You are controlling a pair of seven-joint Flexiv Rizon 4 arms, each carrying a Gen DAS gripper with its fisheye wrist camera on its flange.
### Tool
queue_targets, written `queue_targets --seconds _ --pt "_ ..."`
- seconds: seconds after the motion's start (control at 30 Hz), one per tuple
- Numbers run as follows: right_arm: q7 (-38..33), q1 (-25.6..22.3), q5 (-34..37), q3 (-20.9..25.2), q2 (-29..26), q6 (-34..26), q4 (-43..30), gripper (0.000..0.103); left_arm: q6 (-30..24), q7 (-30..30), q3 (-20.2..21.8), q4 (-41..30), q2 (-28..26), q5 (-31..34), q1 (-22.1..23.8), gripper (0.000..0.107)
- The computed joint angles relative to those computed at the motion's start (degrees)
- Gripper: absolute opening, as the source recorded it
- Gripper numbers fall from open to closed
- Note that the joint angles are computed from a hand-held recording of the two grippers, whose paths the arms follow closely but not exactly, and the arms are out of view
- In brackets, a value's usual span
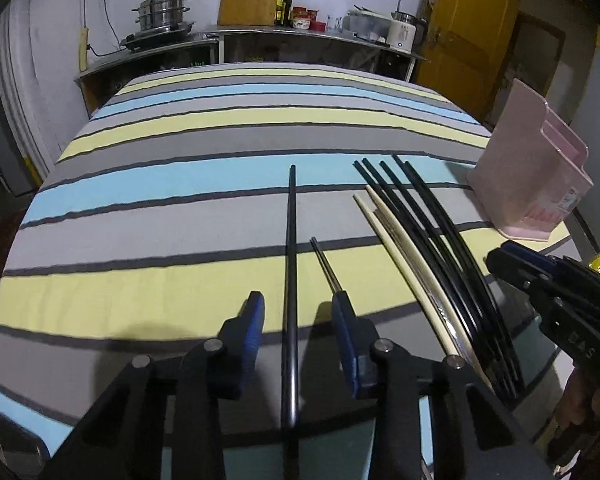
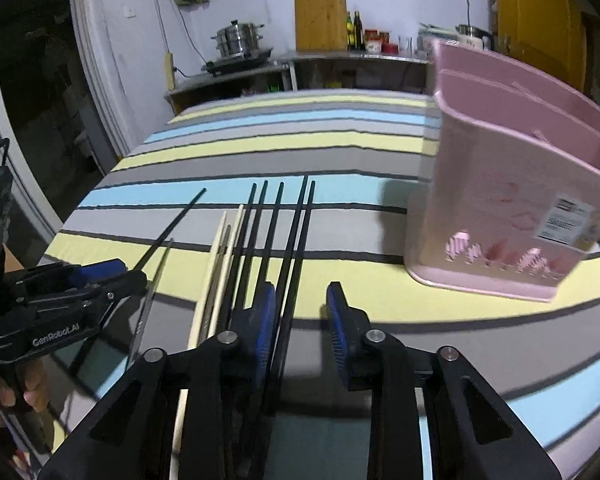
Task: Organize utensils
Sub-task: 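Grasp a black chopstick with the left tool while the right tool grasps another, then carry the black chopstick with the left tool while the right tool carries its own to the basket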
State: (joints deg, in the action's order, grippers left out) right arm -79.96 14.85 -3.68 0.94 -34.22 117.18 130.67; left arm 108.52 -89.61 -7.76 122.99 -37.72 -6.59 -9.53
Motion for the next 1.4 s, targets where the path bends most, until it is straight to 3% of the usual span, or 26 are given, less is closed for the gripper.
queue_targets --seconds 0.23,0.5,0.77,0.83,0.87,0.9,0.97,1.4 --pt "2.46 -2.72 -3.00 1.49 -1.91 -5.03 -4.02 0.020 -1.12 1.24 3.34 -1.95 -0.54 -1.73 -3.17 0.032" --pt "2.38 1.87 -2.61 -2.99 -2.26 -9.49 -6.49 0.020 -5.63 2.69 8.95 -4.57 -0.48 -5.68 -9.18 0.032" --pt "4.39 4.88 -3.23 -6.17 -2.48 -14.69 -9.63 0.020 -9.51 4.13 10.46 -8.44 -1.52 -5.02 -9.90 0.031" --pt "4.42 5.93 -3.33 -7.19 -2.64 -14.62 -9.66 0.014 -9.59 4.34 9.90 -8.97 -1.81 -4.76 -9.17 0.025" --pt "4.48 5.95 -3.47 -7.21 -2.74 -14.79 -9.89 0.008 -9.87 4.23 10.38 -9.26 -1.88 -4.87 -9.53 0.013" --pt "4.52 4.37 -3.96 -5.62 -2.66 -15.21 -10.24 0.007 -10.27 4.10 10.71 -9.55 -1.91 -5.02 -9.67 0.007" --pt "4.45 0.55 -4.99 -1.74 -2.46 -15.14 -10.45 0.007 -10.52 4.02 8.03 -9.47 -1.74 -4.97 -6.99 0.006" --pt "3.52 -7.38 -7.69 5.45 3.76 -6.64 -3.94 0.006 -2.40 1.09 -1.90 -1.05 5.63 -0.98 3.31 0.006"
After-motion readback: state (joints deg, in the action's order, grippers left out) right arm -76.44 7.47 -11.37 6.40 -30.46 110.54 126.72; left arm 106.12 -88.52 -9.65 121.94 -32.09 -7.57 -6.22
